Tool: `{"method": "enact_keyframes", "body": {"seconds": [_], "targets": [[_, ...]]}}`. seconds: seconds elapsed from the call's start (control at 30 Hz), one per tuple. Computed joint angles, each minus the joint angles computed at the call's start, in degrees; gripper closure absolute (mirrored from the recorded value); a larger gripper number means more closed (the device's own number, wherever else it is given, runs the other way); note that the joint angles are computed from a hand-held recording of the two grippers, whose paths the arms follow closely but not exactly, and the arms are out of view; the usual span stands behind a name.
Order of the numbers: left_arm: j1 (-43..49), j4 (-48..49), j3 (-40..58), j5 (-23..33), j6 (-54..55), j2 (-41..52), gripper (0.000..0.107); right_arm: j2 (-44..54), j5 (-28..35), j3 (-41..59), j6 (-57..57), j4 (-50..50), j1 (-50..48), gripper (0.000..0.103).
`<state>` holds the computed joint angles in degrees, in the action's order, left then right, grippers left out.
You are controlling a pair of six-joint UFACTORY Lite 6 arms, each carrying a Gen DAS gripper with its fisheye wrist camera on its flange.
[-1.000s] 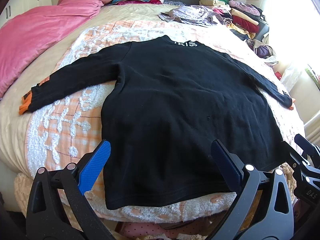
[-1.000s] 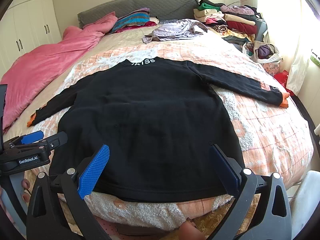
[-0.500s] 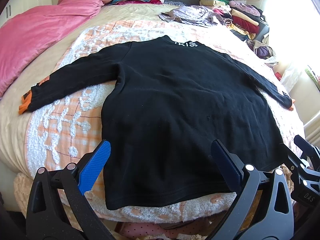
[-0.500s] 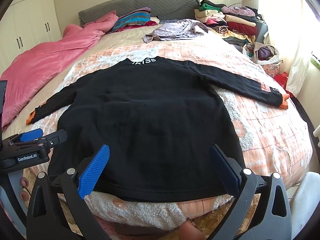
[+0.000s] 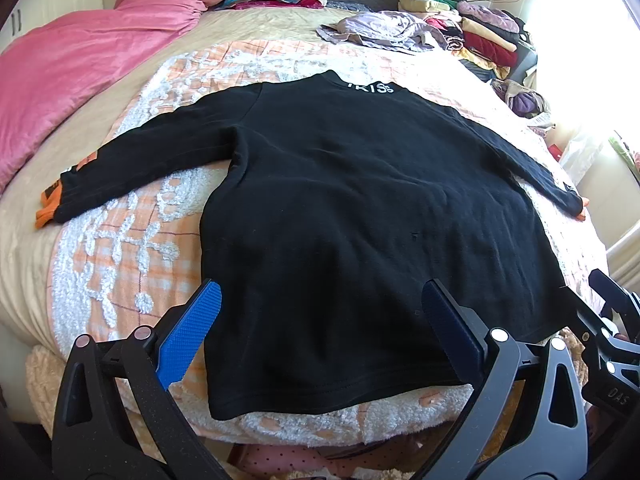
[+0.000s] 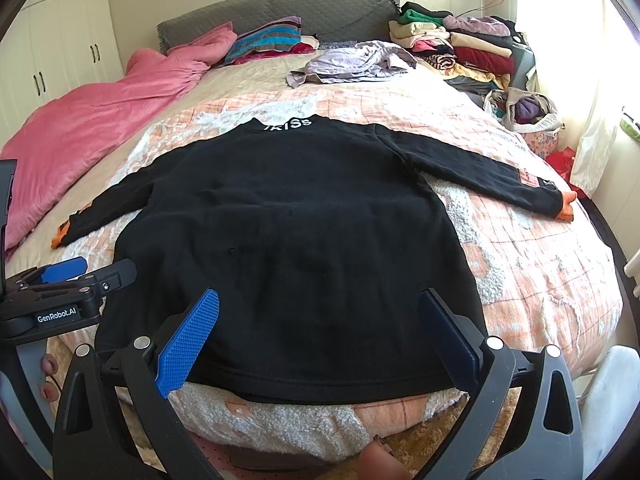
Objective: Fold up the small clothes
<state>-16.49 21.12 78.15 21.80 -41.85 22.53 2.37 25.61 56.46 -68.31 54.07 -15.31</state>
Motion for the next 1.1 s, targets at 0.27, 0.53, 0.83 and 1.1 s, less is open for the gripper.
{"method": "enact_keyframes", "body": {"seconds": [0.27,0.53,0.83,1.1], "targets": [[-0.11,0.20,0.33,0.30,-0.10,0.08,0.013,-0.05,-0.04,0.03,-0.02,0.06,0.02,0.004],[-0.30,1.31,0.13,0.30,-1.54,0.03,0.013,0.14,0.21,0.71,1.45,-1.07,0.56,0.004],[-0.11,0.53,1.37,0.77,-0.48,1.08,0.013,0.79,-0.09,1.63,2.84,-1.96,1.44,0.004],[0.85,-1.32,4.61,1.70,2.07,3.03,0.013,2.90,-0.10,4.65,5.25,-3.19,2.71,0.004]]}}
